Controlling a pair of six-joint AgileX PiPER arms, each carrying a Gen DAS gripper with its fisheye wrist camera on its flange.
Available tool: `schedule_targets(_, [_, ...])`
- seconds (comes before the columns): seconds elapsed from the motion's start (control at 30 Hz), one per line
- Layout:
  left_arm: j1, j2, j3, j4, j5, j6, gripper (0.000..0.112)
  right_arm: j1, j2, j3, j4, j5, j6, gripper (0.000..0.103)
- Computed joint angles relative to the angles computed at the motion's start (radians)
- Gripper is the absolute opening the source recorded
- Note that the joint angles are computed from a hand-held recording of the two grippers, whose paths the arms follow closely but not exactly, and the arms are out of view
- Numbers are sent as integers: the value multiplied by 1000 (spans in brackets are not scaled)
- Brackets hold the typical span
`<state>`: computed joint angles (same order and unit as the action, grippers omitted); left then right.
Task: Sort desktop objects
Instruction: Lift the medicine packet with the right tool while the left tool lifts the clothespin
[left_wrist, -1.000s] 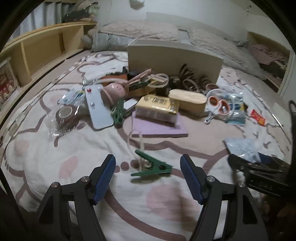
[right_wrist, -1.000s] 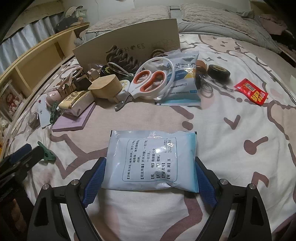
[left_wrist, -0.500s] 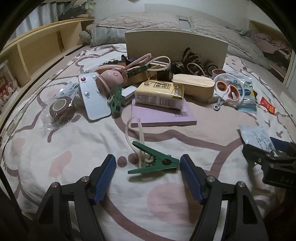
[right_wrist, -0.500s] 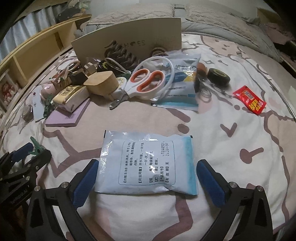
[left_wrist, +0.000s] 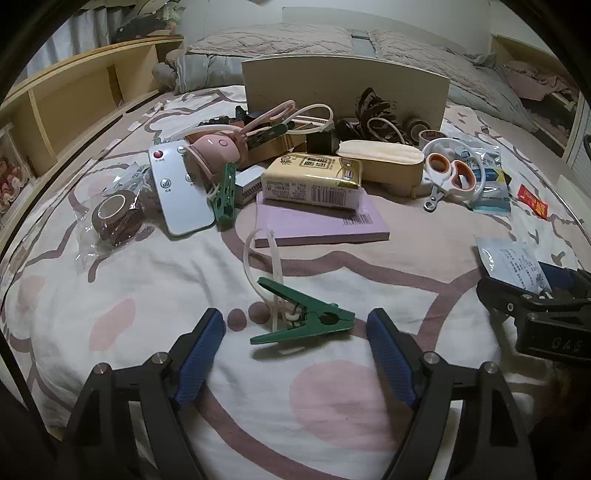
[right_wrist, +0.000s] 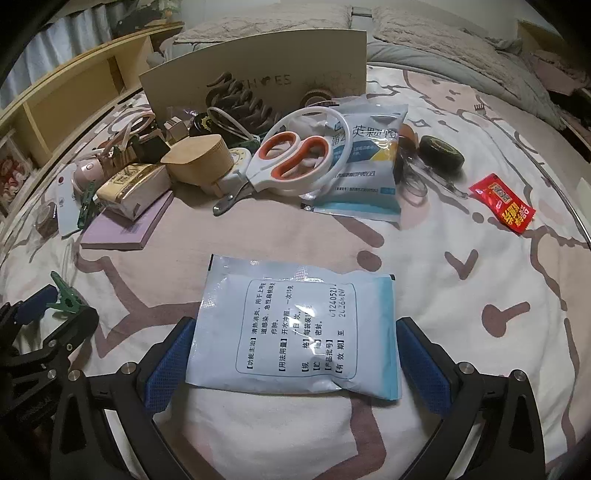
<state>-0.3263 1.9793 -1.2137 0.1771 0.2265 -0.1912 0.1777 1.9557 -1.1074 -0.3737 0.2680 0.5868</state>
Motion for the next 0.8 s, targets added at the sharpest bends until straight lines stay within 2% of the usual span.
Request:
schedule_targets(0.1, [7, -3, 2, -48, -4, 35, 77, 8, -4, 11, -64, -10, 67, 102])
schedule_targets(0.17, [5, -8, 10, 9, -7, -25, 72, 17, -8, 19, -105, -16, 109, 98])
schedule_targets(0.3, [3, -14, 18, 34, -10, -41, 61, 22, -14, 26, -131, -21, 136, 94])
schedule_targets(0.43, [-14, -23, 33, 125, -21, -101, 51, 31, -20, 36, -183, -24, 198, 89])
schedule_targets(0.5, [-20, -26, 38, 164, -23, -131, 51, 29, -24, 41, -174, -31, 192, 86])
schedule_targets(0.57, [-15, -27, 38, 127, -24, -95, 50, 24, -31, 50, -178, -42, 202, 79])
schedule_targets(0.67, [-7, -28, 35, 52, -23, -24, 50, 16, -37, 55, -136, -52, 168, 76])
schedule_targets(0.8, [-7, -29, 33, 40, -24, -17, 50, 12, -43, 59, -120, -58, 160, 74])
